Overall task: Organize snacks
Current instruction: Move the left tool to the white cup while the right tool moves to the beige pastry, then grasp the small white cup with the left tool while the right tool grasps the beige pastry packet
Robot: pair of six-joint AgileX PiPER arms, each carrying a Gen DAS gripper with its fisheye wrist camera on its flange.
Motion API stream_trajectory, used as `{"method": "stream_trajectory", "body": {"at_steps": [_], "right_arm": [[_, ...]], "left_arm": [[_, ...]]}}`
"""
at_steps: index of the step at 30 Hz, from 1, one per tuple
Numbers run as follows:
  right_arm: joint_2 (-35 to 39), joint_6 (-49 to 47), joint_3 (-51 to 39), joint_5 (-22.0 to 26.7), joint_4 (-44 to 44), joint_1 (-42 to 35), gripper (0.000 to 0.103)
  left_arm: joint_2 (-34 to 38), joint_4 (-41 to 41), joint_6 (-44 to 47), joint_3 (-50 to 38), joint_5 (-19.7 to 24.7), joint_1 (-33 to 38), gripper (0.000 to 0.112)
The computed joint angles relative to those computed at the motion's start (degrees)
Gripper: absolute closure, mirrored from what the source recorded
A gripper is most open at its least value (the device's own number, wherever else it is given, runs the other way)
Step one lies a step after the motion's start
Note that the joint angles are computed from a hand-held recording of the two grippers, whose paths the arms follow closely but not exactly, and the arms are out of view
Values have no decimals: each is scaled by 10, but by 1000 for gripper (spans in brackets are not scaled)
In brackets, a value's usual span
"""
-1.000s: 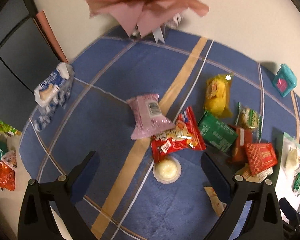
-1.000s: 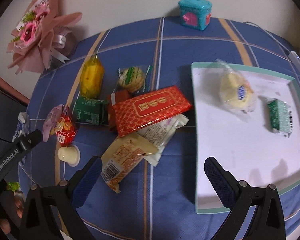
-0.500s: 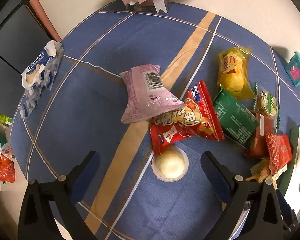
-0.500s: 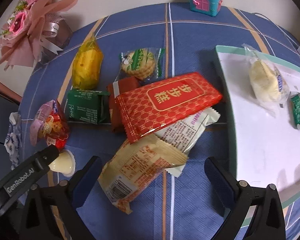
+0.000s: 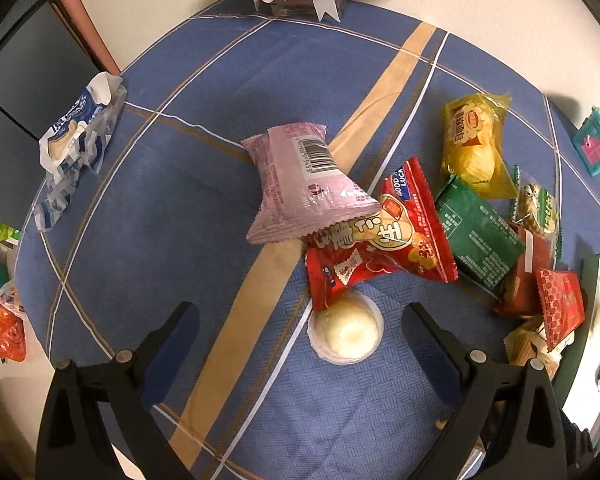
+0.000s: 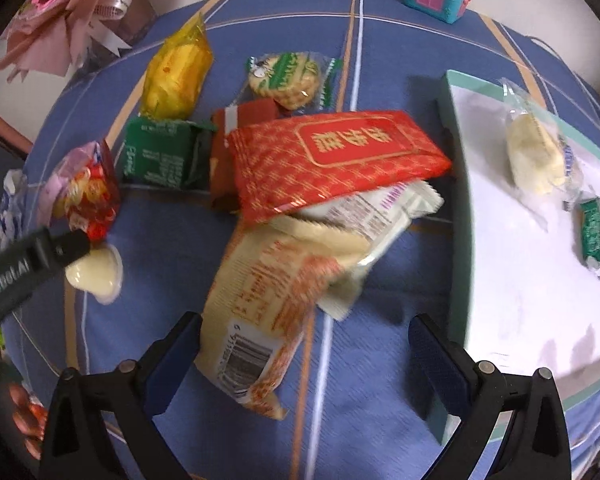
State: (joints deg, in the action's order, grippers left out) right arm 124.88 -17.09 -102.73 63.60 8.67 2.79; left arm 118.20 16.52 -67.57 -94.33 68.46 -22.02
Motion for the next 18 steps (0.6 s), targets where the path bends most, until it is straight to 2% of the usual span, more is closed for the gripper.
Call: {"method": "stream_trajectory", "body": {"at_steps": [10, 14, 18], "right_arm": [[-52, -45, 50, -31, 5, -15, 0], [-39, -61, 37, -16, 54, -14, 0], [-16, -41, 28, -18, 42, 4, 0]], "left_arm": [[4, -9, 2, -4, -8, 1, 12], [17, -30, 17, -10, -21, 6, 12], [30, -47, 23, -11, -34, 10, 12]]}}
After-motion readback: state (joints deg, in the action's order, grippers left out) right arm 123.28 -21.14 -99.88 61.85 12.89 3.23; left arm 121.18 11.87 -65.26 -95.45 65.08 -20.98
